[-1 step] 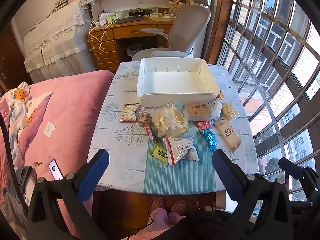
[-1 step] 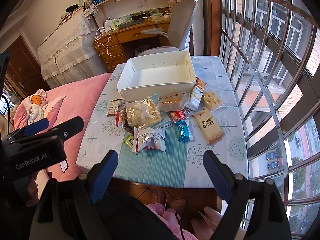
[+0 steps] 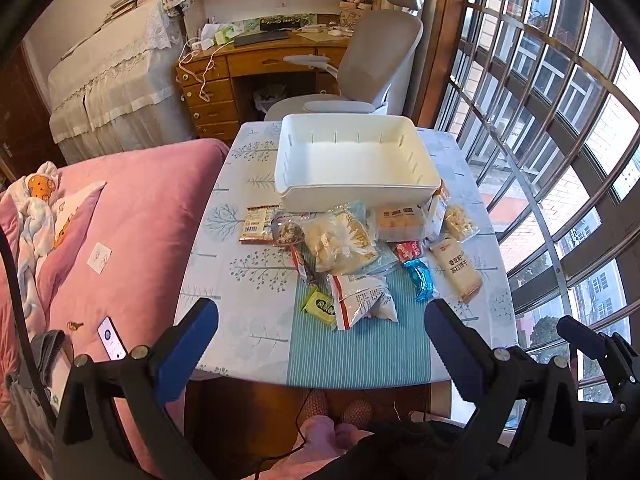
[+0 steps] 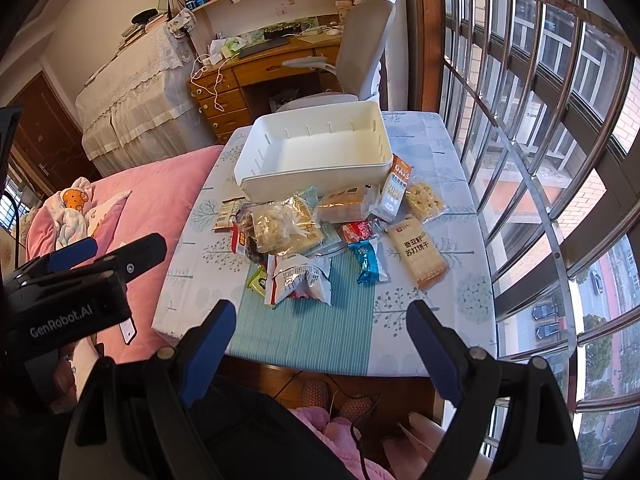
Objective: Organize snacks
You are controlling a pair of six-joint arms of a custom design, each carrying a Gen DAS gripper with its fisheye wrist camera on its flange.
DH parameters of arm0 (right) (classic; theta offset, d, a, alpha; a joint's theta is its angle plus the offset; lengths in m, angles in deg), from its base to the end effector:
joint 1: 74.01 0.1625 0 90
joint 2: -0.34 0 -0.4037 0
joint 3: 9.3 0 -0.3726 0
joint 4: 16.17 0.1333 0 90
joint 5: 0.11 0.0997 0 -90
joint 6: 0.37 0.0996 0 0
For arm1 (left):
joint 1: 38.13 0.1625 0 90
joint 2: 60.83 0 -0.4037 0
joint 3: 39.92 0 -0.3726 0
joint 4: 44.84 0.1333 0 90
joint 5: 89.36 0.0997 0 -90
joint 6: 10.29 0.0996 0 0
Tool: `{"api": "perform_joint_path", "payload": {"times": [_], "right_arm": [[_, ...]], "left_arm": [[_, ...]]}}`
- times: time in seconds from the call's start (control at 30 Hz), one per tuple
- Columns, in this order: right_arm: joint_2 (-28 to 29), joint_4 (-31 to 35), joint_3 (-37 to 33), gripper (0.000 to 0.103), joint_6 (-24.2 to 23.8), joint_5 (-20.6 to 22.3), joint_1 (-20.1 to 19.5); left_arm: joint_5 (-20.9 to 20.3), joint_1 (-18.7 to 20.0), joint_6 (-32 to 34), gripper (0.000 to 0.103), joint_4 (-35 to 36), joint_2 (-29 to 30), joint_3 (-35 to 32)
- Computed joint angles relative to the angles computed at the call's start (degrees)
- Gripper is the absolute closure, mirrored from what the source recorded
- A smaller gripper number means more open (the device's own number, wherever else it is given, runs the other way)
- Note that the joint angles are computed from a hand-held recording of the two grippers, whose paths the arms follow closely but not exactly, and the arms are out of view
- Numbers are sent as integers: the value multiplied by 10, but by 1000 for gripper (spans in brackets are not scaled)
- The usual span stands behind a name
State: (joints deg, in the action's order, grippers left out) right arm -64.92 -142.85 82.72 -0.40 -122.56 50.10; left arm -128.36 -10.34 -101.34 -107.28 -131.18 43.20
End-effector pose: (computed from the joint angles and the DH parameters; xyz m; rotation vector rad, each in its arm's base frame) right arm 0.4106 -0.4639 0.2958 0.7046 -2.5197 0.4401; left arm -0.3747 -0.4356 0.3480 -0.1705 2.1732 -0.8141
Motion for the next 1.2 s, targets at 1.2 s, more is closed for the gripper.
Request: {"api": "perform_joint_path", "payload": {"times": [1.2], "right_arm": [[76,113,-85,15,156,167,-102]], "left_arm": [[-18,87,-21,4,-44,-66,45]]}}
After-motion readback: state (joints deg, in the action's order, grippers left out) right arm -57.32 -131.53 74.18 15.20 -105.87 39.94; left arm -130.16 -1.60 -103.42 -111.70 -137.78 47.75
